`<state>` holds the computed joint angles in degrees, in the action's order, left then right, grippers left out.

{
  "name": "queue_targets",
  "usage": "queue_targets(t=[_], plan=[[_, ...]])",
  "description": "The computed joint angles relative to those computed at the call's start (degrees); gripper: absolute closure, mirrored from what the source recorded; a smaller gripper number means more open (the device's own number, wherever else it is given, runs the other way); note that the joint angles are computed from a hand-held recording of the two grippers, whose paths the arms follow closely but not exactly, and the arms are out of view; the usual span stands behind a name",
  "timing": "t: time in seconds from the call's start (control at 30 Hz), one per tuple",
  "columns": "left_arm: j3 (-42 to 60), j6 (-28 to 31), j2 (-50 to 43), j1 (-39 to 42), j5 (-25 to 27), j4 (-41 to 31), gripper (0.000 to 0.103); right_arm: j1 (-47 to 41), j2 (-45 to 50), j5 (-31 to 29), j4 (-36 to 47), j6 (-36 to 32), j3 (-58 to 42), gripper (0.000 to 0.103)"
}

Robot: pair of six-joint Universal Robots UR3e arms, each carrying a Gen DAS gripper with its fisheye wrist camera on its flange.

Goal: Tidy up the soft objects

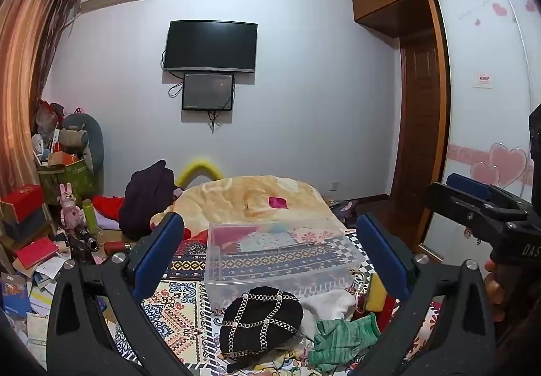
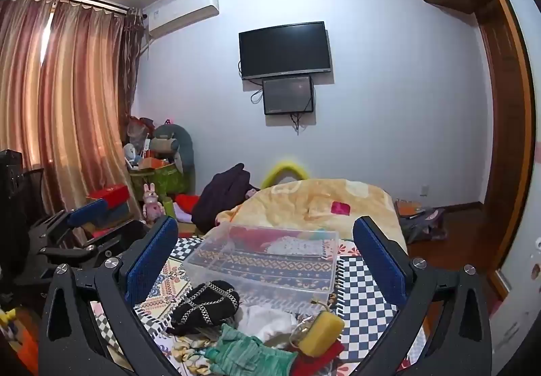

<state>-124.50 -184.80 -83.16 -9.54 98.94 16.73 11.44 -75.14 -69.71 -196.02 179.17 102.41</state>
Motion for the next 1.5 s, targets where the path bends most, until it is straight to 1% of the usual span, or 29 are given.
queue_targets(t=[0.17, 0.3, 0.33, 0.37, 0.4, 0.43, 0.47, 0.53, 0.6, 0.9, 1.3, 1.5], plan=[[-0.23, -0.41, 0.48, 0.38, -0.14, -0.16, 0.000, 0.19, -0.03, -0.04, 0.02, -0.15, 0.17, 0.000], [-1.00, -0.93, 1.95, 2.03, -2.02, -0.92, 0.000, 0.25, -0.17, 0.07, 0.18, -0.09, 0.26, 0.000], [-1.19, -0.98, 2.27, 2.43, -2.34, -1.01, 0.000, -0.64, -1.48, 1.02, 1.28, -0.23, 0.42, 0.000], [-1.39, -0.99, 2.57, 2.86, -2.67, -1.07, 0.000, 0.73, -1.33, -0.15, 1.21, -0.07, -0.06, 0.000], [-2.03, -0.07, 2.01, 2.39, -3.56, 0.55, 0.000, 0.88, -1.46, -0.28, 1.45, -0.16, -0.16, 0.000], [-0.72, 0.29, 0.54, 0.39, -1.64, 0.52, 0.000, 1.12, -1.55, -0.61, 1.62, -0.24, -0.32, 0.000], [-0.66, 0.26, 0.42, 0.29, -1.51, 0.58, 0.000, 1.36, -1.60, -0.95, 1.82, -0.32, -0.53, 0.000], [-0.68, 0.24, 0.75, 0.39, -1.78, 0.30, 0.000, 1.70, -1.64, -1.21, 2.49, -0.42, -1.11, 0.000], [-0.79, 0.14, 0.91, 0.49, -1.99, 0.26, 0.000, 0.75, -1.18, -0.23, -1.05, -0.18, 1.46, 0.000], [-1.78, 0.22, 1.59, 1.05, -2.69, 0.97, 0.000, 0.74, -1.34, -0.05, -1.84, -0.13, 2.02, 0.000], [-1.55, 0.27, 2.23, 0.95, -2.61, 0.26, 0.000, 0.84, -1.42, 0.14, -3.03, 0.13, 2.73, 0.000], [-1.98, 0.40, 3.34, 1.51, -3.37, -0.17, 0.000, 0.81, -1.50, 0.25, -3.36, 0.07, 2.91, 0.000]])
